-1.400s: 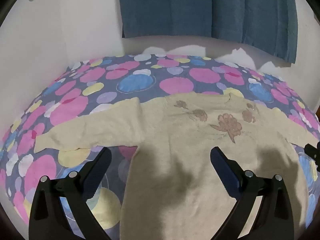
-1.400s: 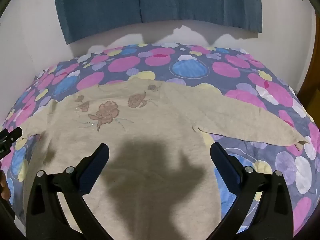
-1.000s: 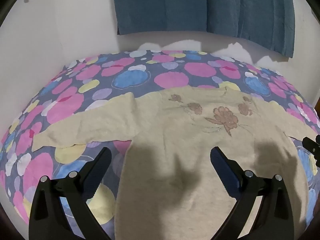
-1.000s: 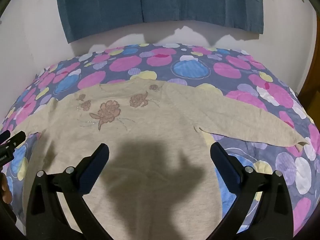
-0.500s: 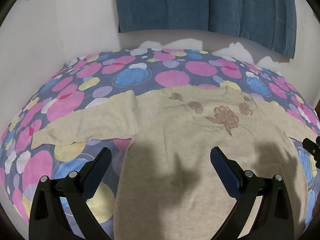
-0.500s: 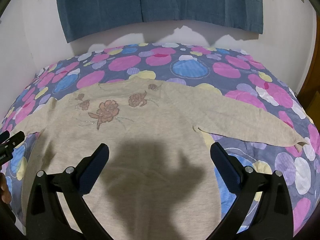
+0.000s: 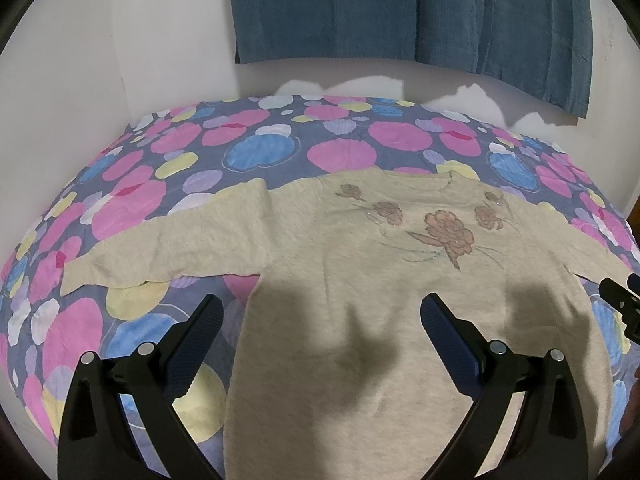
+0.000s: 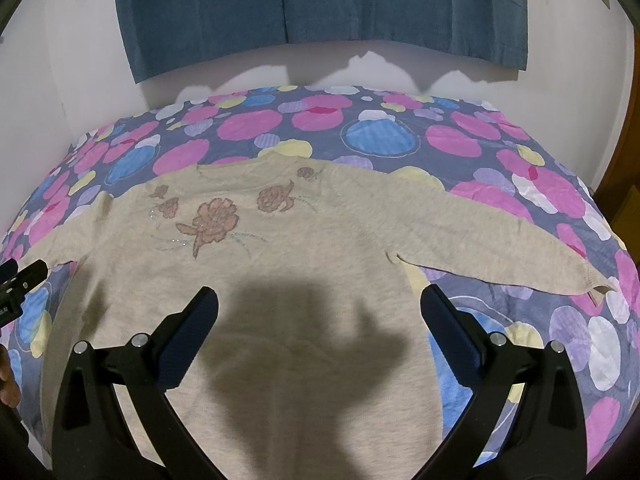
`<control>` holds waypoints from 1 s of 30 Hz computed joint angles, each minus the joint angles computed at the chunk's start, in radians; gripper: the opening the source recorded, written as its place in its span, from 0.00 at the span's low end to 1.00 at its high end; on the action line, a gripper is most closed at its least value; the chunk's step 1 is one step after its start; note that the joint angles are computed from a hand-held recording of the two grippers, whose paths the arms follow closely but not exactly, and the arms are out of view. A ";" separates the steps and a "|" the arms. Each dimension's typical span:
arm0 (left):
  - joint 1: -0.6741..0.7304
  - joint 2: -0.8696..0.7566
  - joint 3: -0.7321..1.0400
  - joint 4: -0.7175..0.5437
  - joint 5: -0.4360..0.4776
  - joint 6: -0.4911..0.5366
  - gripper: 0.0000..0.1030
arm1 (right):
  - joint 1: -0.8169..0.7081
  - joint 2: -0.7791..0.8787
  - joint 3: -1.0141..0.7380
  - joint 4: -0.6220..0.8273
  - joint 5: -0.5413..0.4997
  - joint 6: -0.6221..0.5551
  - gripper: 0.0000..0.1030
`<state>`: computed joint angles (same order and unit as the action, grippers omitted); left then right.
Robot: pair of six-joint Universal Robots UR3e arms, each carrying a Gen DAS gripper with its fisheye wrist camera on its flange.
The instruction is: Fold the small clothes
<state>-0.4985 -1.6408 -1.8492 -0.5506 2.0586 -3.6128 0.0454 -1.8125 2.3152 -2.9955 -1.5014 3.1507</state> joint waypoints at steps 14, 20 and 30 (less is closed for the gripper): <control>-0.006 0.002 0.000 -0.009 0.003 -0.011 0.96 | 0.004 0.008 0.001 -0.009 -0.002 0.002 0.98; 0.000 0.006 -0.003 -0.005 -0.002 -0.005 0.96 | 0.002 0.008 -0.002 -0.006 0.001 0.000 0.98; 0.000 0.008 -0.007 0.000 -0.001 -0.001 0.96 | 0.002 0.014 -0.004 -0.009 0.003 -0.001 0.98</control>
